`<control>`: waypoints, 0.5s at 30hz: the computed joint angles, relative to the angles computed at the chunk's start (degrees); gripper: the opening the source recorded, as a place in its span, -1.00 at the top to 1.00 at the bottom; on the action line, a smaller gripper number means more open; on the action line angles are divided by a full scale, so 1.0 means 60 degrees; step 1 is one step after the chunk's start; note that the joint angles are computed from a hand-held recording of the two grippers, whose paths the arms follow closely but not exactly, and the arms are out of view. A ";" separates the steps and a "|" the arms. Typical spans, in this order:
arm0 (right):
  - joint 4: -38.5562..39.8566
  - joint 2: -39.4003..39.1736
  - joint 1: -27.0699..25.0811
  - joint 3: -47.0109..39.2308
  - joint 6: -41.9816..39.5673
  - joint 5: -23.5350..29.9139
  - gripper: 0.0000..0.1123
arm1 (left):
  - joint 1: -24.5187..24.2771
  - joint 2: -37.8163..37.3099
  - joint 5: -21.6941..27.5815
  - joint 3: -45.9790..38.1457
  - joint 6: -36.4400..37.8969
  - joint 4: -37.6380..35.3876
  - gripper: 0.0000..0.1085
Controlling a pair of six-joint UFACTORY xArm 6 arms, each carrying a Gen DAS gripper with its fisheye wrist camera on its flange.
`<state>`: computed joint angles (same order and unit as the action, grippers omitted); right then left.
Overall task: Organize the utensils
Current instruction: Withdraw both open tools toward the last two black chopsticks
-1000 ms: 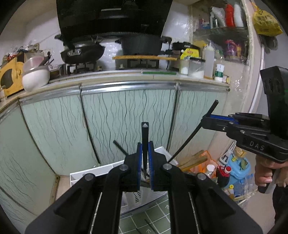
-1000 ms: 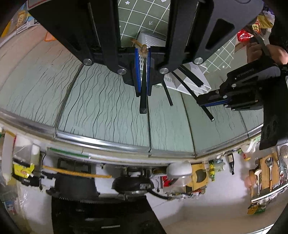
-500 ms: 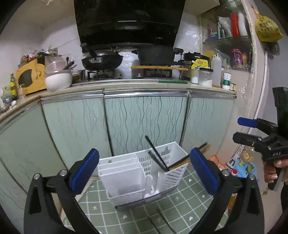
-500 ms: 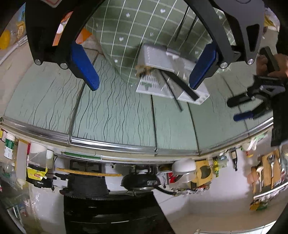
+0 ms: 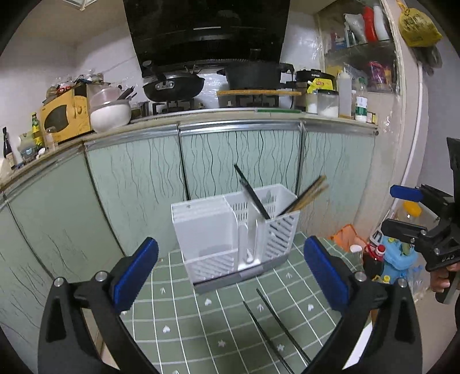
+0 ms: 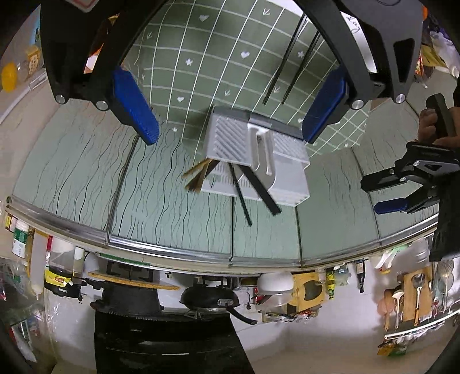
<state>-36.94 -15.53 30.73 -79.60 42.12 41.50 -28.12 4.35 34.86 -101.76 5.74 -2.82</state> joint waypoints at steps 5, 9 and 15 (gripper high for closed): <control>-0.0547 -0.0391 0.0277 0.0707 0.0729 0.0011 -0.71 | -0.0038 -0.0774 -0.0668 0.1426 -0.0370 0.0236 -0.81; -0.1165 -0.0532 0.0529 0.1005 0.1421 0.0428 -0.71 | -0.0076 -0.1258 -0.1123 0.2313 -0.0470 0.0372 -0.81; -0.1560 -0.0647 0.0768 0.1403 0.1945 0.0772 -0.71 | -0.0119 -0.1823 -0.1644 0.3334 -0.0537 0.0182 -0.81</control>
<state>-46.30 -19.41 35.34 -71.18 53.79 46.14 -28.83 -6.59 25.00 -81.76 2.52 -1.73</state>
